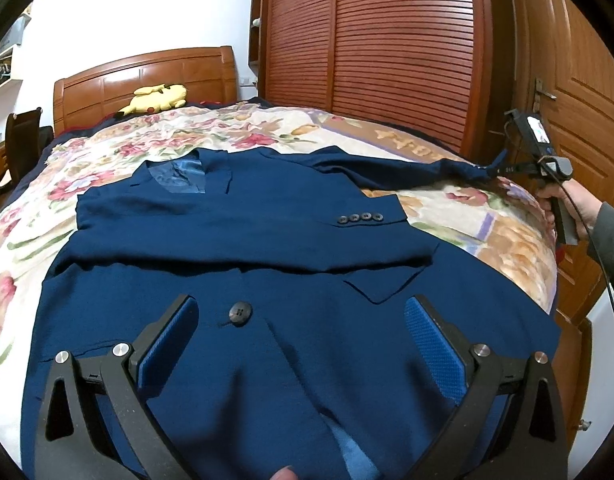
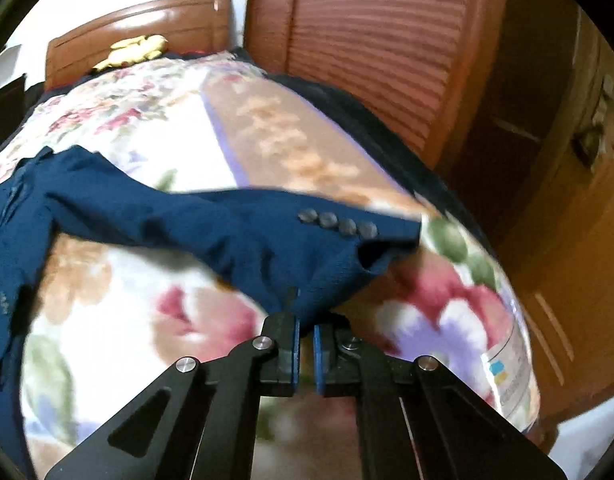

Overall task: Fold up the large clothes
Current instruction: 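Close the right gripper on the buttoned sleeve cuff, then lift the sleeve with the right gripper, lay it across the jacket front, release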

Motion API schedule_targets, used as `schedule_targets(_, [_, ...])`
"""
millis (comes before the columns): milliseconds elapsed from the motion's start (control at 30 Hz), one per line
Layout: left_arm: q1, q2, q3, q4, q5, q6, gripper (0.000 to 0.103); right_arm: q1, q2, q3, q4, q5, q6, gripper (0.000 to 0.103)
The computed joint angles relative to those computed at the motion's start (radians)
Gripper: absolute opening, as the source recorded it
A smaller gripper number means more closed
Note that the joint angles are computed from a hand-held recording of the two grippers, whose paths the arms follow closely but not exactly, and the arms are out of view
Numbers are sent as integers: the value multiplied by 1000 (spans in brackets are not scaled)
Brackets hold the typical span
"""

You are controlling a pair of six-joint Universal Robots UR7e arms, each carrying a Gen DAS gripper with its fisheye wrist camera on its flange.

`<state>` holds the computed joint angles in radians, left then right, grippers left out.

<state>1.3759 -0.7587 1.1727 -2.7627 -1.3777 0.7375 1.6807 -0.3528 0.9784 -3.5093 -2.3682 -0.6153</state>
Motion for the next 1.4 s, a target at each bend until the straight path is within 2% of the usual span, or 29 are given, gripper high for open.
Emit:
schedule_targets(133, [5, -7, 1, 4, -2, -3, 103, 10, -22, 33, -40, -2, -5, 4])
schedule_targets(267, [6, -13, 7, -4, -8, 4, 103, 1, -67, 114, -100, 40, 50, 4])
schedule_targets(433, [8, -13, -2, 0, -12, 3, 103, 14, -65, 130, -160, 55, 20, 4])
schedule_targets(567, [11, -17, -6, -6, -7, 4, 103, 48, -42, 81, -132, 62, -33, 4])
schedule_targets(867, [38, -61, 4, -37, -5, -6, 103, 171, 91, -110, -28, 152, -171, 4])
schedule_targets(1267, [85, -100, -22, -56, -8, -42, 103, 320, 382, -549, 275, 308, -246, 4])
schedule_targets(1400, [100, -106, -41, -54, -9, -61, 103, 336, 414, -583, 338, 354, -245, 4])
